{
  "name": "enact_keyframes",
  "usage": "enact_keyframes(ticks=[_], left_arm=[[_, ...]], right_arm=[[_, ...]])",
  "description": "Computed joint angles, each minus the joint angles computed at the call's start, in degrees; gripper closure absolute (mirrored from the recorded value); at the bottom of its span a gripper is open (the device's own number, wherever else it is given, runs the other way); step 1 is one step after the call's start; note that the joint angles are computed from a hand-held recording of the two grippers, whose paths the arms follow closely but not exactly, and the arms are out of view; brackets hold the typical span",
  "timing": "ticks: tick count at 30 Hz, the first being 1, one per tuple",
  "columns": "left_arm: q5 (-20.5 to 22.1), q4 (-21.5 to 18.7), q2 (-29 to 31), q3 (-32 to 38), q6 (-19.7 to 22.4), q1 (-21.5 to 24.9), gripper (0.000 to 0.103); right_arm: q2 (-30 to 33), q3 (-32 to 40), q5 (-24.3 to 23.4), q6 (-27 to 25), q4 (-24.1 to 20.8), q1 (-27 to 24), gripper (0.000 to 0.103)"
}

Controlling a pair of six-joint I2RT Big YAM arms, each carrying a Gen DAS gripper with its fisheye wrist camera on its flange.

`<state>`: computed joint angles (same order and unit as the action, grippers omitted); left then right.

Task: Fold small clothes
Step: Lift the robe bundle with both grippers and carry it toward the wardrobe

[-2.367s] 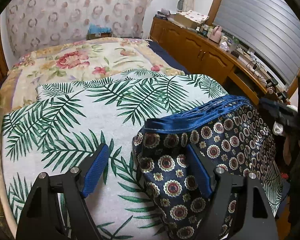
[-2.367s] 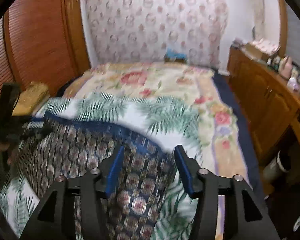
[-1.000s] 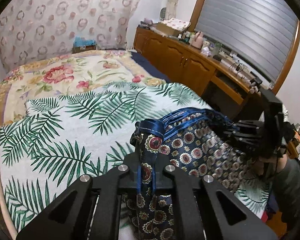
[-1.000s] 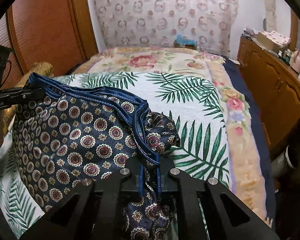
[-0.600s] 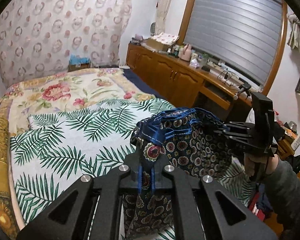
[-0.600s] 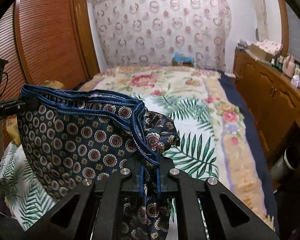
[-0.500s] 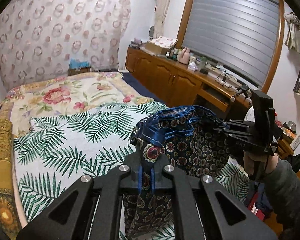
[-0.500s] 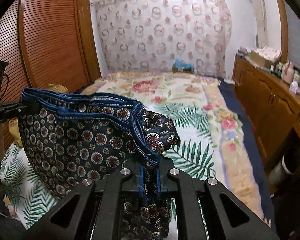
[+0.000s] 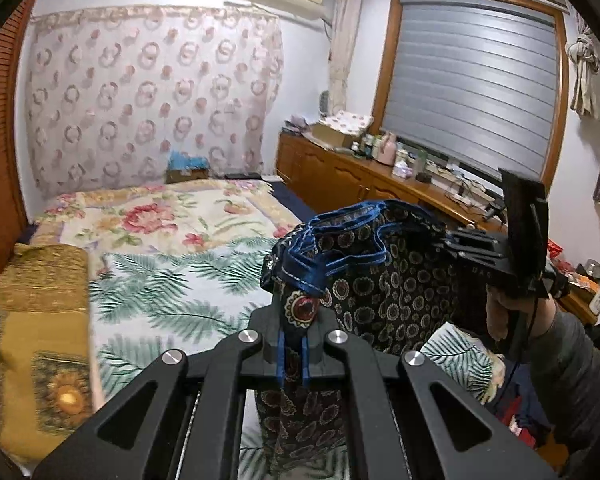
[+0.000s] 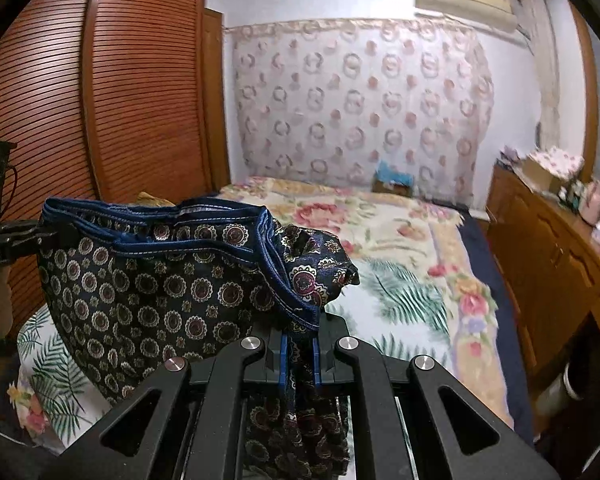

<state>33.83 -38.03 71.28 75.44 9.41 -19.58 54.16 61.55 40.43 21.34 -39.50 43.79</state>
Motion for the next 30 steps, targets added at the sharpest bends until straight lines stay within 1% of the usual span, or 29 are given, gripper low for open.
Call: enact_keyframes(ticks=[3, 7, 12, 15, 19, 21, 26, 28, 30], left_arm=[[-0.21, 1.38, -0.4, 0.01, 0.28, 2.44, 0.097], [0.8, 4.11, -0.25, 0.0, -1.37, 7.08, 0.097], [1.98, 7.02, 0.73, -0.45, -3.9, 12.96, 0.097], [2.02, 8.98, 1.96, -0.71, -5.6, 16.47, 0.097], [2.13, 10.33, 4.97, -0.6, -8.34, 20.57, 0.097], [2.4, 10.98, 5.31, -1.62, -9.14, 21.83, 0.097], [0.87, 13.19, 5.73, -4.13, -10.91, 23.35, 0.097], [-0.22, 14.28, 5.44, -5.12, -11.63, 23.45, 0.097], [-2.24, 15.2, 5.15, -6.27, -11.68, 23.59, 0.097]], right_arm=[[3.66, 3.06, -1.37, -4.92, 2.77, -0.57, 0.095], [9.99, 7.85, -5.83, -12.4, 8.27, -2.97, 0.095], [19.06, 15.58, -13.73, -20.52, 12.28, -7.53, 0.095], [24.33, 21.17, -18.06, -24.8, 13.2, -9.29, 0.095], [32.28, 29.78, -22.81, -29.99, 12.78, -10.97, 0.095], [36.12, 33.68, -25.02, -31.81, 12.08, -11.72, 0.095], [46.86, 45.63, -29.53, -35.76, 8.67, -12.81, 0.095], [50.49, 50.19, -31.5, -37.02, 6.75, -13.28, 0.095], [53.79, 54.68, -33.35, -37.93, 4.7, -13.86, 0.095]])
